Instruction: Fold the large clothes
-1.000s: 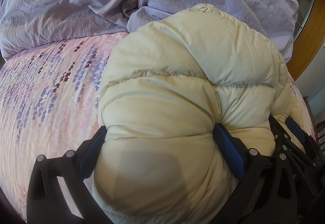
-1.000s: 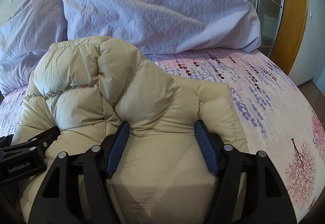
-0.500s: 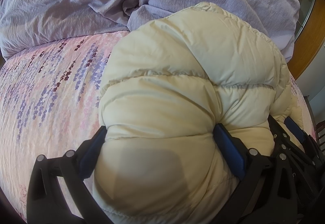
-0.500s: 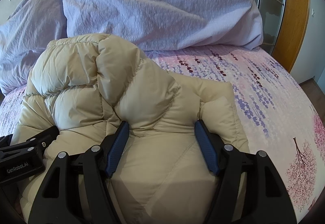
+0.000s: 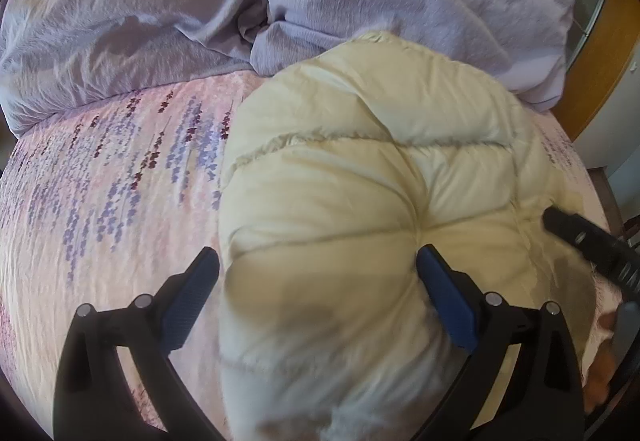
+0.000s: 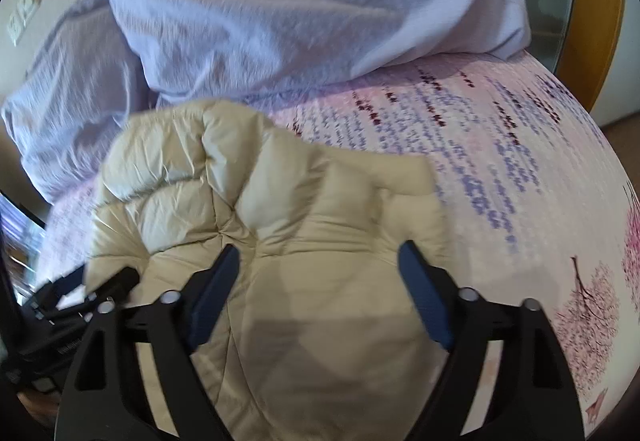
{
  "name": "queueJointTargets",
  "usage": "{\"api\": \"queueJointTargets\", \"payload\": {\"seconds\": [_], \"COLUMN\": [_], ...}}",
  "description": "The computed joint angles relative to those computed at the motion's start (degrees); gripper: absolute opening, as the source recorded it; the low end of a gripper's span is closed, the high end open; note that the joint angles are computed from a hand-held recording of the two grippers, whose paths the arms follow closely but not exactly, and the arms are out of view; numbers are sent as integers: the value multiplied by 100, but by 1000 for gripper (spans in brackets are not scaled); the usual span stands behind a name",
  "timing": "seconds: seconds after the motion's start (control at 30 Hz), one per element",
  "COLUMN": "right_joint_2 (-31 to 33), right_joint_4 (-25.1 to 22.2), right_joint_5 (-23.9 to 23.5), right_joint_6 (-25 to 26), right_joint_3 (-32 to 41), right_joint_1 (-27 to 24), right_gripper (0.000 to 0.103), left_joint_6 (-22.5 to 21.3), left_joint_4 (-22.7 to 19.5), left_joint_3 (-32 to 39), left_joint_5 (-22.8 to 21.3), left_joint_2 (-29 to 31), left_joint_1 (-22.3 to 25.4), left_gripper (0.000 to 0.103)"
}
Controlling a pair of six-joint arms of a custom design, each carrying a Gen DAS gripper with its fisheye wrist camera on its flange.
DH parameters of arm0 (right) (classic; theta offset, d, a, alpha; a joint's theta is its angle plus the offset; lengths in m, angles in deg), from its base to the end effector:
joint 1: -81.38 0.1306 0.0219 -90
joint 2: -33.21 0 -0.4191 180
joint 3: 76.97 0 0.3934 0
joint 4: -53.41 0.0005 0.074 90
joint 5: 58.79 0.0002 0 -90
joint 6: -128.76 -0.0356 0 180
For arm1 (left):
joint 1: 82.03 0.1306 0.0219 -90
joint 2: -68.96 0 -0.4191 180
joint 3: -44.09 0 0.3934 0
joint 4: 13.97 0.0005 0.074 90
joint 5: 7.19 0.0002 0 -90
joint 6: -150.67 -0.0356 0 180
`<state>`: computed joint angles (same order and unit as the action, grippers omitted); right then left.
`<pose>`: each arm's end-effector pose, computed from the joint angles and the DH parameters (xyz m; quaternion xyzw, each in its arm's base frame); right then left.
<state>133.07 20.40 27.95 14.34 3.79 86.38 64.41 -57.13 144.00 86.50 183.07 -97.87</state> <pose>0.5304 0.0479 0.3282 0.1504 0.9335 0.1084 0.3071 0.6086 -0.1756 0.3243 0.1101 0.9529 -0.0782 0.2715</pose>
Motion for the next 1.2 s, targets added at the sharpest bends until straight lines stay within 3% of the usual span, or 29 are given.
{"api": "queueJointTargets", "payload": {"seconds": [0.13,0.23,0.57,0.93,1.2], "right_joint_2": [-151,-155,-66,248,481], "right_joint_4": [-289,-448,-585,-618,-630], "right_joint_5": [-286,-828,-2153,-2948,-3234], "right_joint_6": [-88,-363,-762,-843,-863], "right_joint_3": [0,-55,-357,-290,-98], "right_joint_1": [-248,-550,-834,-745,-629], "right_gripper": [92,92,95,102,102], "left_joint_6": [14,88,246,289,384], "left_joint_4": [39,44,38,-157,-741], "left_joint_3": [-182,-291,-713,-659,-171], "left_joint_5": [76,137,145,226,845], "left_joint_2": [-191,-316,-699,-734,-433], "left_joint_1": [75,106,82,188,552], "left_gripper": [98,98,98,98,98]}}
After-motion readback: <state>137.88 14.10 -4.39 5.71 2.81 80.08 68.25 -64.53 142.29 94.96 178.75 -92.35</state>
